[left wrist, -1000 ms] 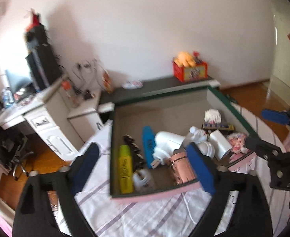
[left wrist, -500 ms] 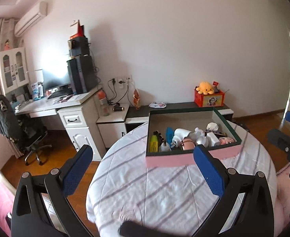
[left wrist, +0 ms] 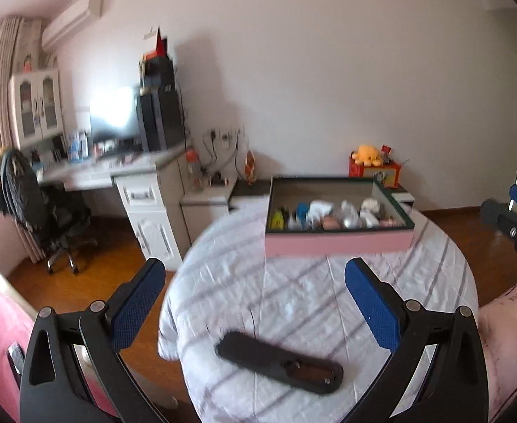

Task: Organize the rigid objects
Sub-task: 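Withdraw both grippers from the box back over the bed, then grasp the black remote-like handle with the left gripper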

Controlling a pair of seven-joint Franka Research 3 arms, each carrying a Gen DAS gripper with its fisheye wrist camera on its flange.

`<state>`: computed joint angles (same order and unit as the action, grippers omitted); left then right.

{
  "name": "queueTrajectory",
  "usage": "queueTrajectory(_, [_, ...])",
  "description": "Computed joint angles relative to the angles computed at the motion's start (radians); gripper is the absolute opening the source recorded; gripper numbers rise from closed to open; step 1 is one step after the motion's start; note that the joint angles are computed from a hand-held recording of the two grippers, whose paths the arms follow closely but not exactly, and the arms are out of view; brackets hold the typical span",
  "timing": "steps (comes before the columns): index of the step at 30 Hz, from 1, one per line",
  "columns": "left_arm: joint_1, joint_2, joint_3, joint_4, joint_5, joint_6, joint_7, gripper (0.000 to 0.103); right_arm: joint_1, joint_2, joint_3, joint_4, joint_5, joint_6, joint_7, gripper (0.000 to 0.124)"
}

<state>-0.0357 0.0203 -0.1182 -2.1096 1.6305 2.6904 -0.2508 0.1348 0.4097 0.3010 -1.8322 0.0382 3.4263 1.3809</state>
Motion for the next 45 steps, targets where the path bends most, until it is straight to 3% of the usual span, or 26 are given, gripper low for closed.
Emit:
queueTrajectory(2, [0.004, 0.006, 0.004, -0.017, -0.016, 0.028, -0.016, 0.103, 0.005, -0.008, -0.012, -0.025, 0.009, 0.019, 0.004, 0.103])
queueTrajectory(5, [0.000, 0.028, 0.002, -0.043, -0.099, 0.012, -0.006, 0.103, -0.055, -0.002, 0.038, -0.050, -0.034, 0.025, 0.038, 0.103])
queueTrajectory(10, [-0.001, 0.088, 0.015, -0.051, -0.230, 0.078, 0.058, 0.103, -0.138, 0.031, 0.108, -0.048, -0.093, -0.013, 0.081, 0.103])
queueTrajectory(19, [-0.004, 0.261, 0.035, 0.025, -0.631, 0.205, 0.382, 0.103, -0.213, 0.089, 0.189, -0.013, -0.108, -0.056, 0.047, 0.103])
queueTrajectory(22, [-0.010, 0.310, 0.035, 0.078, -0.723, 0.195, 0.506, 0.103, -0.199, 0.104, 0.179, 0.007, -0.084, -0.077, 0.019, 0.103])
queueTrajectory(24, [-0.043, 0.338, 0.068, 0.121, -0.727, 0.177, 0.508, 0.103, -0.185, 0.119, 0.167, 0.027, -0.059, -0.090, -0.002, 0.103])
queueTrajectory(29, [-0.060, 0.405, 0.088, 0.214, -0.826, 0.160, 0.662, 0.103, -0.141, 0.165, 0.124, 0.101, 0.013, -0.139, -0.054, 0.103])
queueTrajectory(32, [-0.030, 0.460, 0.052, 0.288, -0.942, 0.171, 0.810, 0.103, -0.099, 0.199, 0.079, 0.161, 0.058, -0.172, -0.077, 0.103])
queueTrajectory(39, [-0.002, 0.561, -0.013, 0.446, -1.126, 0.102, 1.126, 0.103, -0.024, 0.258, -0.006, 0.272, 0.148, -0.246, -0.121, 0.103])
queueTrajectory(42, [-0.009, 0.512, 0.012, 0.367, -1.155, 0.167, 1.164, 0.103, -0.004, 0.266, -0.028, 0.292, 0.182, -0.266, -0.146, 0.103])
queueTrajectory(45, [-0.086, 0.443, 0.117, 0.256, -1.083, 0.234, 1.104, 0.103, -0.005, 0.270, -0.021, 0.299, 0.217, -0.266, -0.184, 0.103])
